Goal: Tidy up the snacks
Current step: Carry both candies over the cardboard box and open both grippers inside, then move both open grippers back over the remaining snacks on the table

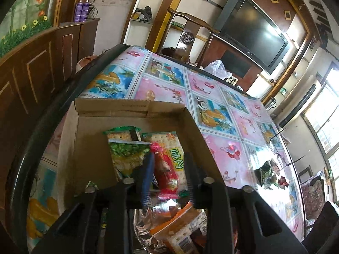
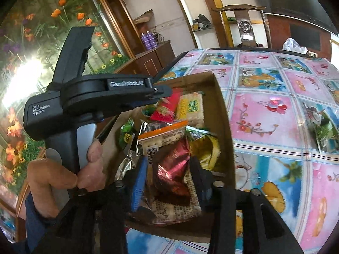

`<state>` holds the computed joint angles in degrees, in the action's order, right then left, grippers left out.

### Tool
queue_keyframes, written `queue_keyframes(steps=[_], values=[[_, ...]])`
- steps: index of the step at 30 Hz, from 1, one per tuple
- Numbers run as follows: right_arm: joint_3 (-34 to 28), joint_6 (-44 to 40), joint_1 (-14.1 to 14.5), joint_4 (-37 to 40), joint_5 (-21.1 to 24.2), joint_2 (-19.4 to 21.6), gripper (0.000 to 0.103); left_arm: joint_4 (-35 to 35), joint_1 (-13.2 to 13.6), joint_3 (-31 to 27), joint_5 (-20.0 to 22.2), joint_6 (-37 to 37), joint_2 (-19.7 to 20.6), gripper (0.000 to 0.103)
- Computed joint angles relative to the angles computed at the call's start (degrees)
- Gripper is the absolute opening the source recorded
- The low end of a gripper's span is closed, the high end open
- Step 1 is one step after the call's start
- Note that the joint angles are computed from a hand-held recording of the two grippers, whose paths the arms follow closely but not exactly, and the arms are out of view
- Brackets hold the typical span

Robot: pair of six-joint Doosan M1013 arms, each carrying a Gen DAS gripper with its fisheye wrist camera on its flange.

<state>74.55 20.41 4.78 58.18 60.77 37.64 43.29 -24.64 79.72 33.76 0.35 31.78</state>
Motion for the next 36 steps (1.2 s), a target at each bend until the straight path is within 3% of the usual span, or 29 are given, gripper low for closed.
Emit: queue_keyframes(steps=[7, 11, 15, 20, 22, 26, 29, 32, 36], values=[[2.4, -6.1, -2.0, 4.6, -1.1, -2.1, 0.053, 4.2, -0.5, 0.7, -1.6, -2.6, -0.6, 0.042], [4.6, -10.7, -4.1, 9.1, -4.8, -3.4, 0.060, 7.1, -0.9, 1.2, -2.8, -4.6, -0.9, 0.043], [4.4, -9.2, -6.9, 10.0, -6.1, -2.8, 0.061, 9.9, -1.3, 1.4, -4.7, -5.6, -1.1, 0.043], [3.1, -4.1, -10.7, 9.3, -9.4, -1.5, 0.061, 6.9, -2.5, -0.1, -9.2, 2.8, -0.5, 0.046], [2.4, -2.1, -12.1, 8.5, -10.3, -1.0, 0.061, 1.8, -3.6, -2.3, -8.9, 10.3, 0.5, 0.048], [1.8, 1.1, -14.1, 7.4, -13.2, -0.3, 0.061, -6.2, -6.4, -9.6, -2.4, 24.0, 4.0, 0.064], [1.2, 3.7, -15.3, 7.3, -13.9, 0.4, 0.061, -15.5, -7.3, -18.6, 4.4, 34.0, 9.1, 0.064], [0.1, 6.4, -16.4, 8.2, -12.0, 1.4, 0.061, -19.0, -7.3, -26.3, 9.2, 39.1, 13.6, 0.064], [-2.0, 12.1, -17.4, 8.5, -8.1, 3.2, 0.061, -24.8, -6.5, -40.8, 19.3, 47.0, 22.0, 0.064]])
